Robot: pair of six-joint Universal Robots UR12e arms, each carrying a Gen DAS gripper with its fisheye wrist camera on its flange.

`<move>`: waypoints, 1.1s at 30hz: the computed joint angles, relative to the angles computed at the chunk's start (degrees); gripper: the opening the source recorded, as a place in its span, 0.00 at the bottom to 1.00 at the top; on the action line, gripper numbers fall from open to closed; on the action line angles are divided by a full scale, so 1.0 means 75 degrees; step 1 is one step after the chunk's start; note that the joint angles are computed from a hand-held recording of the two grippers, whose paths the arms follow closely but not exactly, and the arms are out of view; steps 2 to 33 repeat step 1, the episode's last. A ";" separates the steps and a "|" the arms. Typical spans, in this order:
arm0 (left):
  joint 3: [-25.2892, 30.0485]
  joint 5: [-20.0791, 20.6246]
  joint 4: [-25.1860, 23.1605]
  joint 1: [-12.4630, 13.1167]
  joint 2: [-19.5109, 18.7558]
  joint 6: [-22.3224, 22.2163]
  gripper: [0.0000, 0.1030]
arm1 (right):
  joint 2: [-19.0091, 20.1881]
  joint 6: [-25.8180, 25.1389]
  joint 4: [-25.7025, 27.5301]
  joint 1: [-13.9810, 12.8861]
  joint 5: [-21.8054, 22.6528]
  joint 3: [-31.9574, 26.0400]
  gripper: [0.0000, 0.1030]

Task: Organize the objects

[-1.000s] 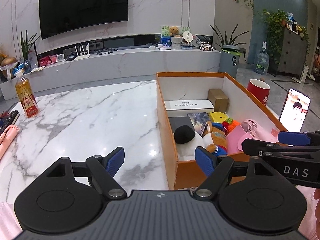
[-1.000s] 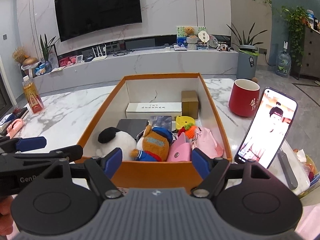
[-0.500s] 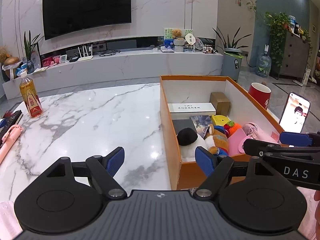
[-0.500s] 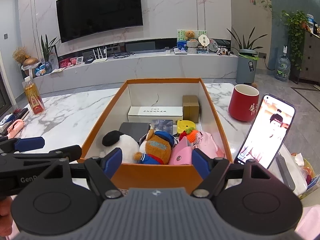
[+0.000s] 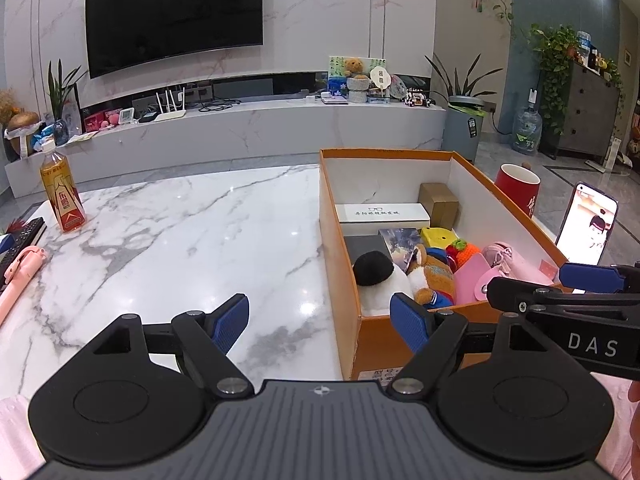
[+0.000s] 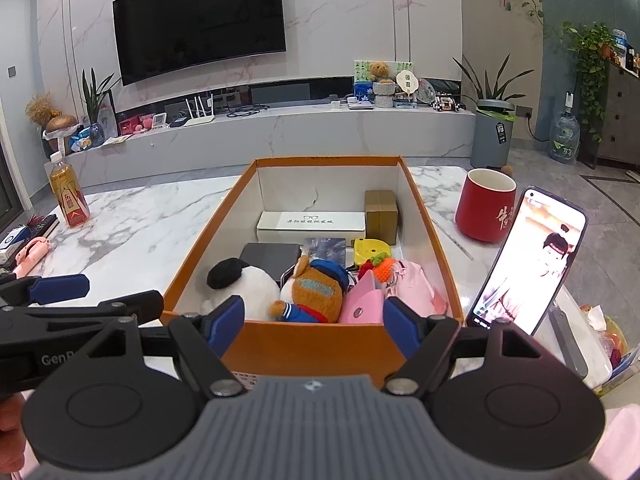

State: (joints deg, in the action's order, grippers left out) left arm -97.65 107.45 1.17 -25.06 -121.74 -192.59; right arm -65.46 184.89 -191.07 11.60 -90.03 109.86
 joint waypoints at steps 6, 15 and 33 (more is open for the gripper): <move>0.0000 0.0018 0.0007 -0.0004 -0.0003 0.0015 0.89 | -0.0002 0.0018 -0.0002 -0.0004 0.0007 0.0005 0.75; 0.0000 0.0018 0.0007 -0.0004 -0.0003 0.0015 0.89 | -0.0002 0.0018 -0.0002 -0.0004 0.0007 0.0005 0.75; 0.0000 0.0018 0.0007 -0.0004 -0.0003 0.0015 0.89 | -0.0002 0.0018 -0.0002 -0.0004 0.0007 0.0005 0.75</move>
